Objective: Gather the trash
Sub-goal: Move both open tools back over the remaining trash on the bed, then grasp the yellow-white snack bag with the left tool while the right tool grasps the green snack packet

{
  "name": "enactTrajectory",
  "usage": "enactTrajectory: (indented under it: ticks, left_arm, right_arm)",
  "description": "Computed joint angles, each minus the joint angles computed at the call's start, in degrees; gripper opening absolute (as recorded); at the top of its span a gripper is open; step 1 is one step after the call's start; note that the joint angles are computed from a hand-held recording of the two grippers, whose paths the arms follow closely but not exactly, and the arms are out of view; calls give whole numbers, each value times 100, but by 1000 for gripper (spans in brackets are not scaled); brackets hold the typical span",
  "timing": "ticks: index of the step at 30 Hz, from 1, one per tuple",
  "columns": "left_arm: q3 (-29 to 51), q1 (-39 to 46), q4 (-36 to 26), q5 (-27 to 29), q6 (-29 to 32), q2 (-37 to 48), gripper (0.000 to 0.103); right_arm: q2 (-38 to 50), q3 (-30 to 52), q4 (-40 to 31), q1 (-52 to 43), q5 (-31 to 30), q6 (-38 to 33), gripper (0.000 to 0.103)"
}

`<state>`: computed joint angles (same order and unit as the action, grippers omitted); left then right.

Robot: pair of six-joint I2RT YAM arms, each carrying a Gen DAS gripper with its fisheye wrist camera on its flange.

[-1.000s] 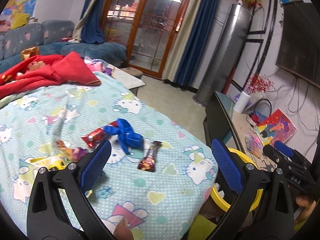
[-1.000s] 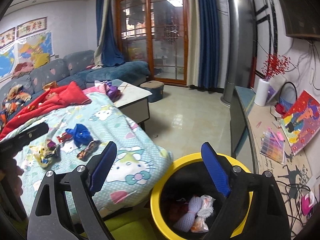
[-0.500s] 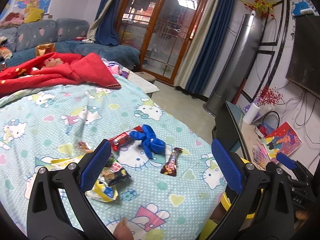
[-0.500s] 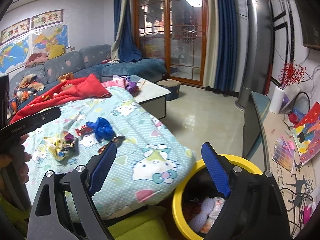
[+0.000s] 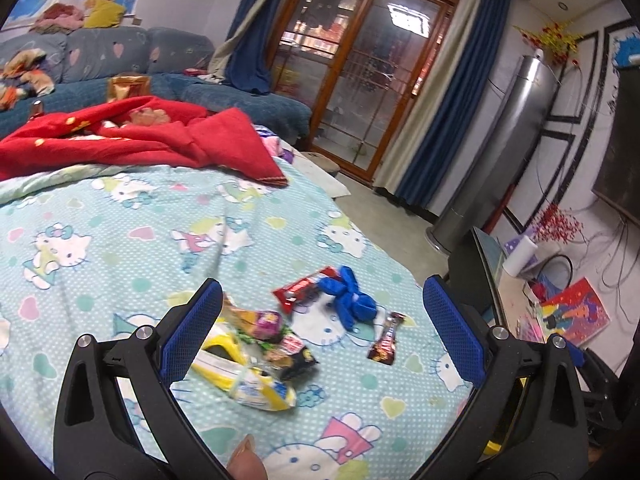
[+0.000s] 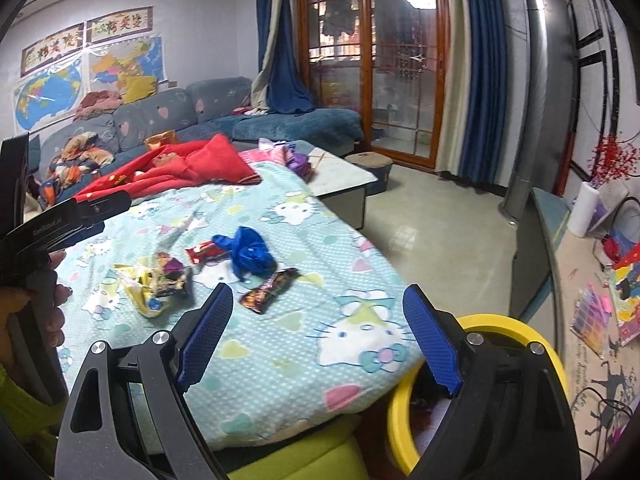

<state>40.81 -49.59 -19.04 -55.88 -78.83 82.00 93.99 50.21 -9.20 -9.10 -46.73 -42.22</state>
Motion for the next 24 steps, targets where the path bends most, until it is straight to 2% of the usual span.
enactTrajectory:
  ticks: [10, 16, 21, 24]
  left_arm:
    - [-495, -74, -1116, -135, -1163, -732, 92]
    - [-846, -127, -1574, -67, -1916, -965, 92]
    - [-1279, -66, -1339, 156, -1978, -1222, 92]
    - [-1736, 85, -669, 458, -1807, -1432, 80]
  right_arm:
    - [40, -18, -163, 990, 256, 234, 84]
    - [179, -110, 158, 1596, 552, 540, 83]
    - [428, -62, 294, 2051, 794, 716, 76]
    - [679, 56, 311, 2347, 969, 819, 70]
